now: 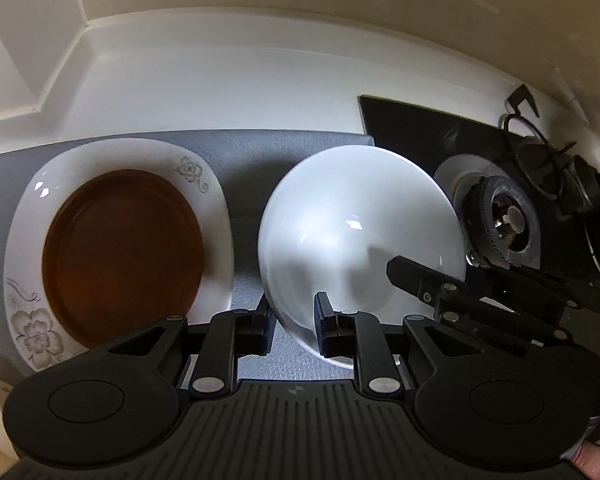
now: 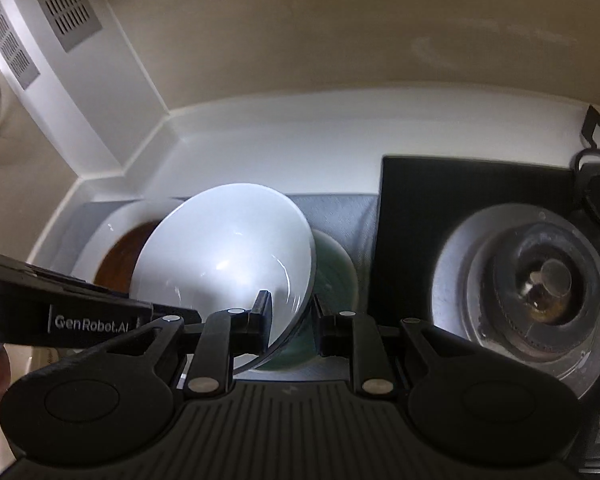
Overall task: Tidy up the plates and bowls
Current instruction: 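Lower the white bowl into the other white bowls with both grippers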
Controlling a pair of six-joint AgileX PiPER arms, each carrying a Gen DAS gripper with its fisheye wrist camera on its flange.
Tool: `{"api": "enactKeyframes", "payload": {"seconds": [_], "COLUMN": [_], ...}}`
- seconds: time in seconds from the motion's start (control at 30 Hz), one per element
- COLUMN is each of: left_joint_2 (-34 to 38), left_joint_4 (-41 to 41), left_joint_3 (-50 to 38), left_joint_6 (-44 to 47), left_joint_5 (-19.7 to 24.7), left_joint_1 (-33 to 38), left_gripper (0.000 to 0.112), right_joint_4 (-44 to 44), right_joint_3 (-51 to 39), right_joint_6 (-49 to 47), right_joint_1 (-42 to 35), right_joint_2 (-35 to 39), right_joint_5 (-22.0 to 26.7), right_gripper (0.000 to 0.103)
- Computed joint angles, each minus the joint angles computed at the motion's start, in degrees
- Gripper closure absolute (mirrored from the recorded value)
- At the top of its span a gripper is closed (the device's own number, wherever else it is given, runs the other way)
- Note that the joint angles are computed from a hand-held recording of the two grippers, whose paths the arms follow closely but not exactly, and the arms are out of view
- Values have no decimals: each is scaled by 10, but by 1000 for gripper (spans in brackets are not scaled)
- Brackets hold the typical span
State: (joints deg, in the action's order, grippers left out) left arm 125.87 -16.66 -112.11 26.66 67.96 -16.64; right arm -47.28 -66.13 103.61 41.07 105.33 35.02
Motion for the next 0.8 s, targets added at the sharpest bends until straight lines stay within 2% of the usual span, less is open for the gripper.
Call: {"api": "enactKeyframes", "payload": {"seconds": [0.13,0.27,0.33,0.57,0.8], "left_joint_2": [6,-9,-3,11,9], "left_joint_4": [10,44,46,41,31], "left_joint_3": [14,58,53,41,51], "left_joint_6": [1,-21,-23,-15,-14], "left_joint_5": [-21,-80,-80,-79,-89], "left_joint_1": [-11,-31,-32,-28,-23], "left_gripper": [92,92,92,90,90], "right_joint_4": [-12,-24,-21,-24,-26], "right_joint_3": [17,0,-15,-15,-57], "right_joint_6": [15,-6,-26,-35,-103], "right_joint_1": [-4,5,10,2,29], "right_joint_2": [6,30,44,49,78], "right_joint_5": [-13,5,20,11,80], "right_gripper": [81,79,79,79,79]}}
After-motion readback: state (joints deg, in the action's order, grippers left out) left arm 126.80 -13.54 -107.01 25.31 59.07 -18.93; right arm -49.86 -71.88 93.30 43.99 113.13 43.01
